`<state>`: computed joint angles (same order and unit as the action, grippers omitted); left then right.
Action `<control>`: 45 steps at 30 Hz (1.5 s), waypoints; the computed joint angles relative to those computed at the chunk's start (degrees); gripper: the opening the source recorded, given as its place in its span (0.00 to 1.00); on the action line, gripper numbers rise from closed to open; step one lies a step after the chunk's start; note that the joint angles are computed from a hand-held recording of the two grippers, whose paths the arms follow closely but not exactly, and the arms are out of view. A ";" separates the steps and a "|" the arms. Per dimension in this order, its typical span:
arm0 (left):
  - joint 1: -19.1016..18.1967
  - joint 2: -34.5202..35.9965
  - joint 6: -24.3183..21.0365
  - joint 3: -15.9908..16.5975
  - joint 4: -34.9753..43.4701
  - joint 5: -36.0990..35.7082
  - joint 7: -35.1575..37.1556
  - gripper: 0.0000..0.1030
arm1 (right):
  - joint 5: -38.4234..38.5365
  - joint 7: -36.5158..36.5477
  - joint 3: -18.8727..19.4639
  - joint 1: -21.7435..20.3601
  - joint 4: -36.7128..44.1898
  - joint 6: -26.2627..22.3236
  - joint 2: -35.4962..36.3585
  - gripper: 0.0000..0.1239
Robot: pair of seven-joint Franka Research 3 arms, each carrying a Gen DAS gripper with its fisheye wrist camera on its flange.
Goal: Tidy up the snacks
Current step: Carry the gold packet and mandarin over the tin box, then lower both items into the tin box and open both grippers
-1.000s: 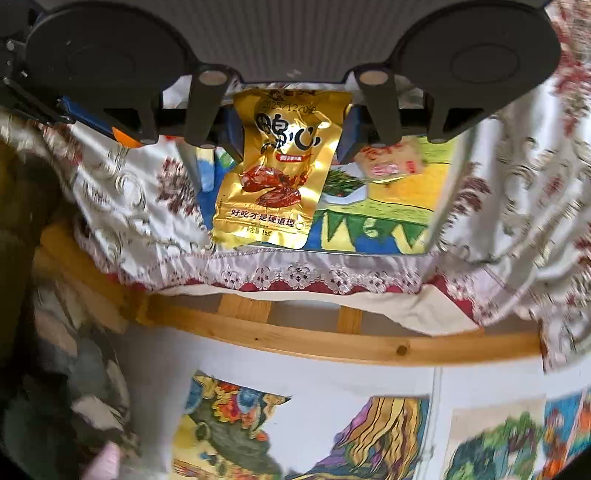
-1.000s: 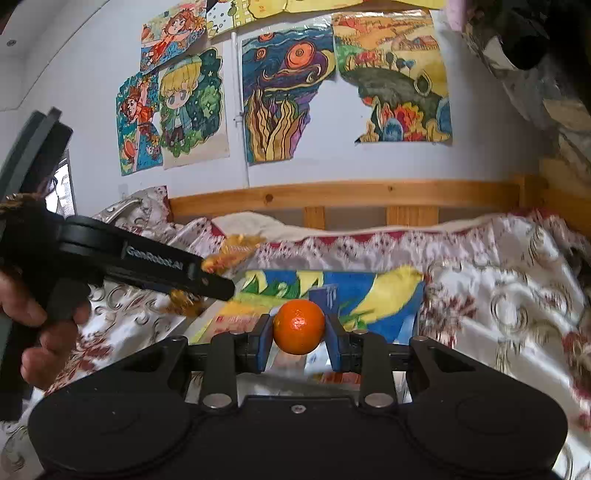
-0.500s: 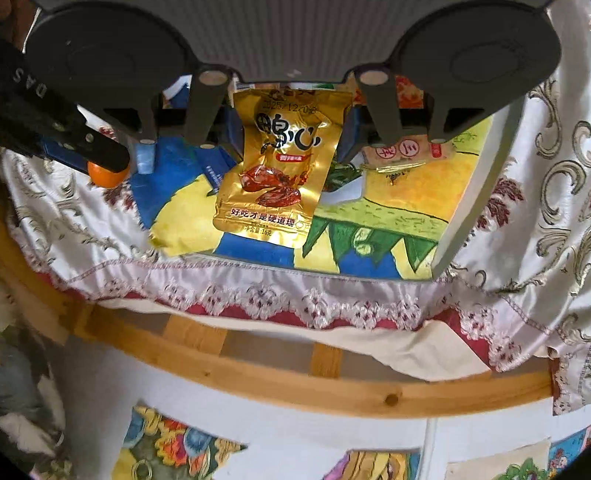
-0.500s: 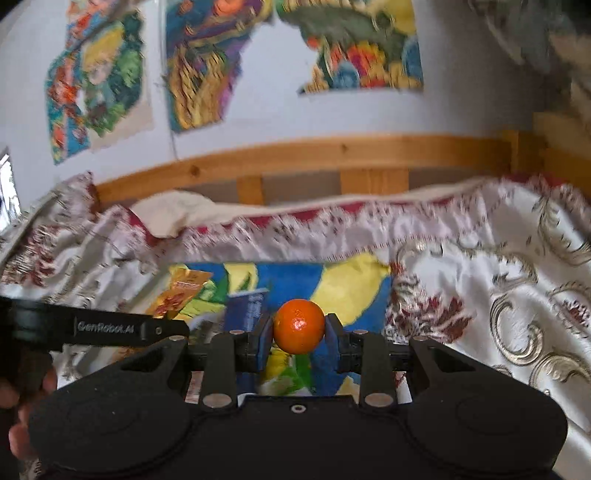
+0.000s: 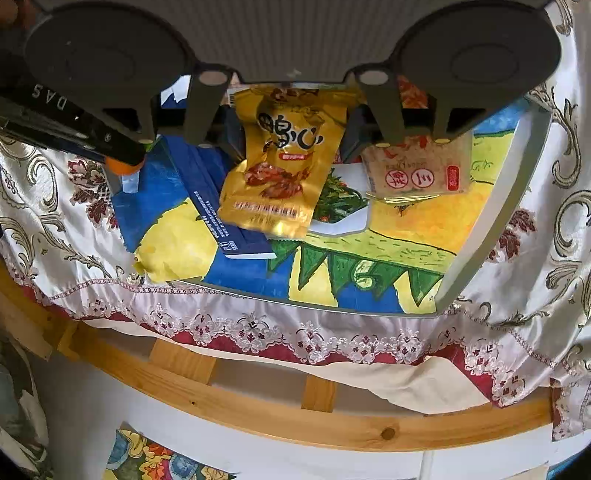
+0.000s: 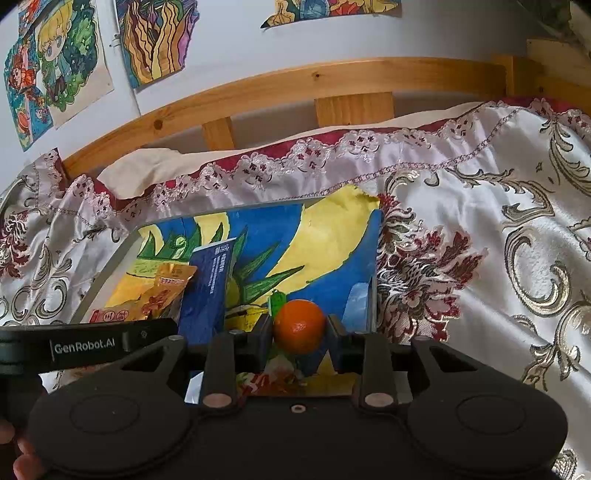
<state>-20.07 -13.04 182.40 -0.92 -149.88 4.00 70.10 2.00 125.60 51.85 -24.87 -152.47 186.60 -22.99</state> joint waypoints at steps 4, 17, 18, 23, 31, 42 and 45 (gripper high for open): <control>1.35 -0.39 -0.64 -1.52 0.15 0.57 -0.99 0.61 | -0.21 -0.38 -0.26 0.55 -0.11 -0.07 -0.84 0.29; 6.82 -6.79 3.13 -6.15 -3.09 3.95 -7.77 0.85 | 0.60 -1.11 -4.22 4.54 -2.72 -0.35 -10.36 0.48; 7.81 -7.65 3.38 -6.91 -3.46 4.48 -8.83 0.87 | 0.54 -1.36 -4.49 4.87 -2.88 -0.60 -11.38 0.49; 14.73 -11.85 4.58 -12.71 -5.02 7.66 -13.19 0.95 | 0.94 -1.49 -6.94 7.92 -3.87 -0.81 -15.08 0.59; 16.75 -18.78 4.97 -13.25 -7.89 11.16 -16.59 0.99 | 0.81 -1.72 -9.09 12.24 -5.20 -2.40 -21.30 0.69; 15.58 -28.10 4.58 -11.06 -12.99 12.33 -18.28 1.00 | 1.53 1.82 -10.73 18.18 -8.90 -4.17 -32.04 0.82; 15.86 -31.23 4.92 -11.39 -14.99 12.64 -18.54 1.00 | 1.27 2.89 -10.79 19.58 -9.79 -5.46 -35.10 0.82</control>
